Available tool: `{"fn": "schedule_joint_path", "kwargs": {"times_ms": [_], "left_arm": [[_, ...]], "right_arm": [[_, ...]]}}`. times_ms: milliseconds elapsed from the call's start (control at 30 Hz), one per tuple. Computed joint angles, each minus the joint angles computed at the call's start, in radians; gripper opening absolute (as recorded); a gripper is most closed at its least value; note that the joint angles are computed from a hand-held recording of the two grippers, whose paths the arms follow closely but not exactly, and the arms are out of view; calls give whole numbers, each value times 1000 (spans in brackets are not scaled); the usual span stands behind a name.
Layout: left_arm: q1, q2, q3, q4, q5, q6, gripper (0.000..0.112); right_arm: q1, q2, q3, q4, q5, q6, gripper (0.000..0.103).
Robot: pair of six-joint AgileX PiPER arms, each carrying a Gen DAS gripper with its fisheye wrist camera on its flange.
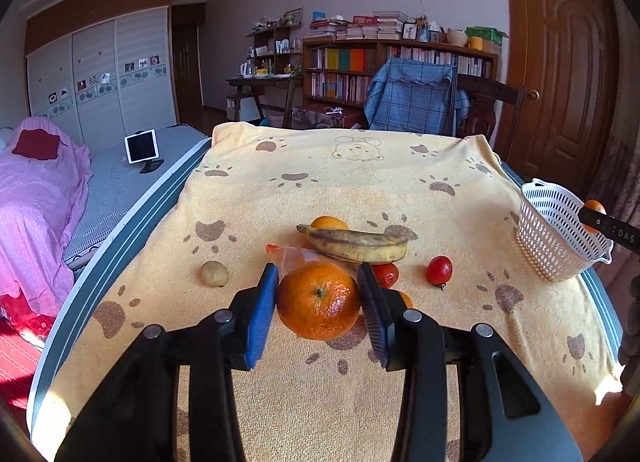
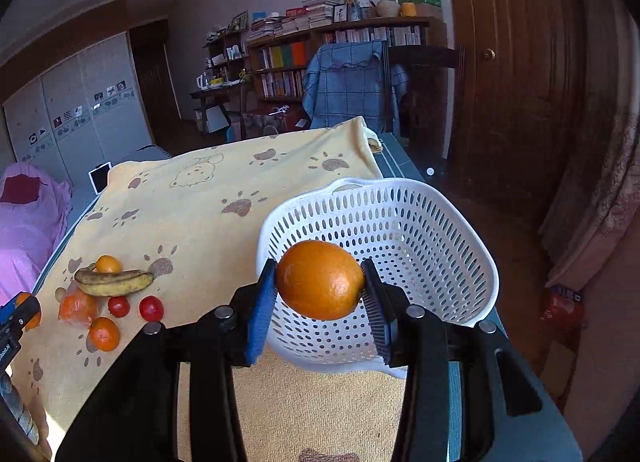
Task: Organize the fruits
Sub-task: 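Lower the large orange into the white basket and open the right tool while the left tool holds its orange, then lower the small orange into the white basket and open the left tool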
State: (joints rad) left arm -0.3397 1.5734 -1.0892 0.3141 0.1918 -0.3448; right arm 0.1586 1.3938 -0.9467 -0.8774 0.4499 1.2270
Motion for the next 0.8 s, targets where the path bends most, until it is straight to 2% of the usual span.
{"fn": "schedule_joint_path", "kwargs": {"times_ms": [100, 267, 333, 367, 533, 633, 800], "left_arm": [[-36, 4, -19, 74, 20, -74, 41], [-92, 18, -50, 151, 49, -156, 41], [-116, 26, -64, 171, 58, -178, 41], [-129, 31, -73, 176, 64, -184, 41], [-195, 60, -127, 156, 83, -161, 41], [-239, 90, -177, 123, 94, -117, 41], [-312, 159, -294, -22, 109, 42, 41]], "right_arm": [[-60, 20, 5, 38, -26, -30, 43], [-84, 35, 19, -41, -40, 65, 47], [-84, 18, 40, -147, -49, 184, 76], [-74, 4, 55, -225, -41, 269, 78], [-42, -50, 109, -501, 73, 588, 78], [-74, -70, 134, -562, 95, 696, 78], [-120, -51, 154, -598, 100, 803, 78]]}}
